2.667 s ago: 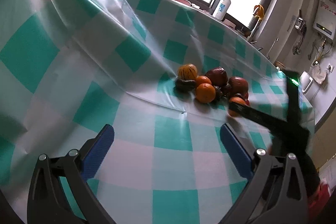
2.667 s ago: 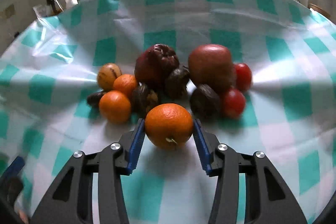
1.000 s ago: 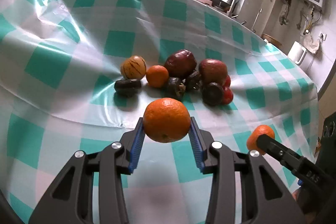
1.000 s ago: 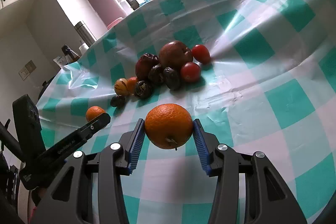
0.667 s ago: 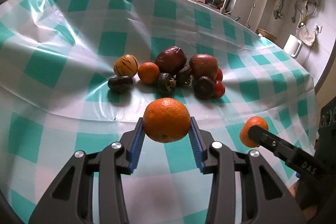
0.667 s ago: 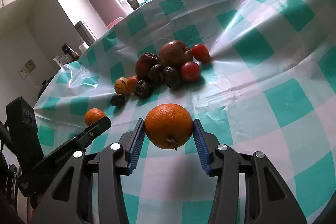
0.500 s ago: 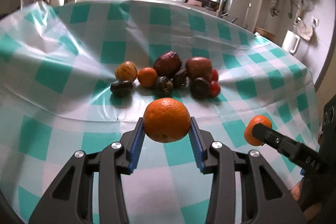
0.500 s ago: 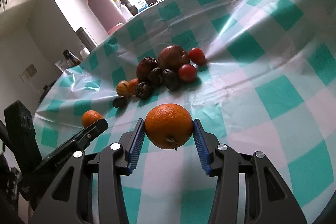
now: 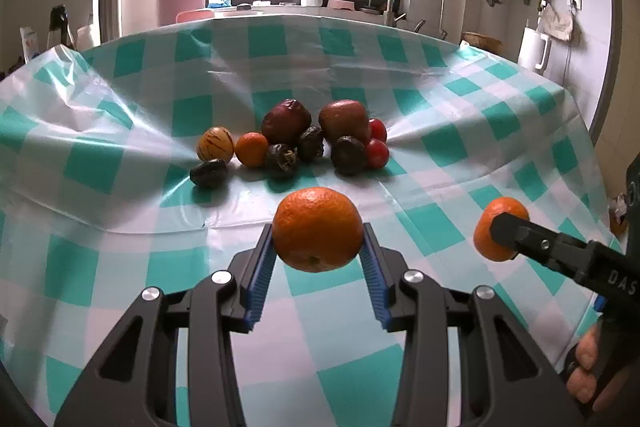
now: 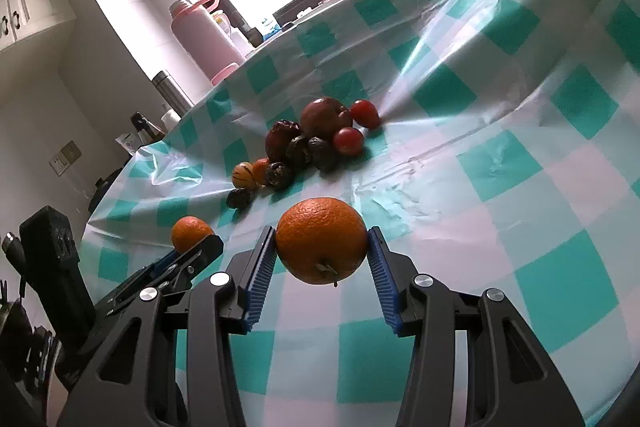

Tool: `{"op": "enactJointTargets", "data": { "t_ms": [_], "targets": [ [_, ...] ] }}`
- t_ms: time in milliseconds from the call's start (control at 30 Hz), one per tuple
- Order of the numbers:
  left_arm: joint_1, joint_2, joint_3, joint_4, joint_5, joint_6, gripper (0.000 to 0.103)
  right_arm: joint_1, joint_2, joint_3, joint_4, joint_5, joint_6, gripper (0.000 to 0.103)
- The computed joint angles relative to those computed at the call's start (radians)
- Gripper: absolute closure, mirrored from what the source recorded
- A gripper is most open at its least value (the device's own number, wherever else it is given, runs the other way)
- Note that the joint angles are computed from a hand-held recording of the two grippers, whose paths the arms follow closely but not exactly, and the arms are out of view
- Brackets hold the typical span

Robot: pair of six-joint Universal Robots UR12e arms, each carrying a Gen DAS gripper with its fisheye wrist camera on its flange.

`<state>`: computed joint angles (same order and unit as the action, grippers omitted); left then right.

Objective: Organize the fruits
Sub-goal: 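Carry both oranges in the two tools over the white bin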

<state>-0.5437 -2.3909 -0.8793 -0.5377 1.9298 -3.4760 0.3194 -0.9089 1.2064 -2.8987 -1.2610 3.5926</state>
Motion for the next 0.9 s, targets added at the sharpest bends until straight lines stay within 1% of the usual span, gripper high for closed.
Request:
{"op": "enactJointTargets", "data": {
  "t_ms": [67, 100, 200, 333, 500, 533, 600, 700, 800, 900],
  "targets": [
    [-0.006, 0.007, -0.008, 0.000, -0.013, -0.007, 0.061, -0.006, -0.024, 0.035, -0.020, -0.007, -0.010, 0.056],
    [-0.012, 0.011, -0.014, 0.009, -0.028, 0.003, 0.061, -0.009, -0.035, 0.053, -0.035, -0.008, -0.010, 0.056],
    [-0.037, 0.004, 0.000, 0.011, -0.041, 0.069, 0.061, -0.023, -0.082, 0.125, -0.083, -0.034, -0.018, 0.056],
    [-0.059, -0.006, 0.023, -0.005, -0.140, 0.100, 0.061, -0.046, -0.156, 0.242, -0.145, -0.095, -0.040, 0.056],
    [-0.096, -0.042, 0.088, -0.072, -0.203, 0.178, 0.061, -0.078, -0.242, 0.378, -0.190, -0.181, -0.049, 0.056],
    [-0.106, -0.050, 0.104, -0.088, -0.220, 0.203, 0.061, -0.086, -0.258, 0.405, -0.201, -0.195, -0.044, 0.056],
    [-0.120, -0.061, 0.121, -0.097, -0.231, 0.241, 0.061, -0.104, -0.292, 0.460, -0.231, -0.219, -0.022, 0.056],
    [-0.146, -0.084, 0.156, -0.107, -0.250, 0.320, 0.061, -0.128, -0.333, 0.529, -0.263, -0.252, 0.005, 0.056],
    [-0.165, -0.100, 0.181, -0.120, -0.284, 0.385, 0.061, -0.152, -0.367, 0.587, -0.278, -0.283, 0.031, 0.056],
    [-0.183, -0.124, 0.220, -0.146, -0.300, 0.457, 0.061, -0.170, -0.393, 0.638, -0.275, -0.332, 0.056, 0.056]
  ]
}}
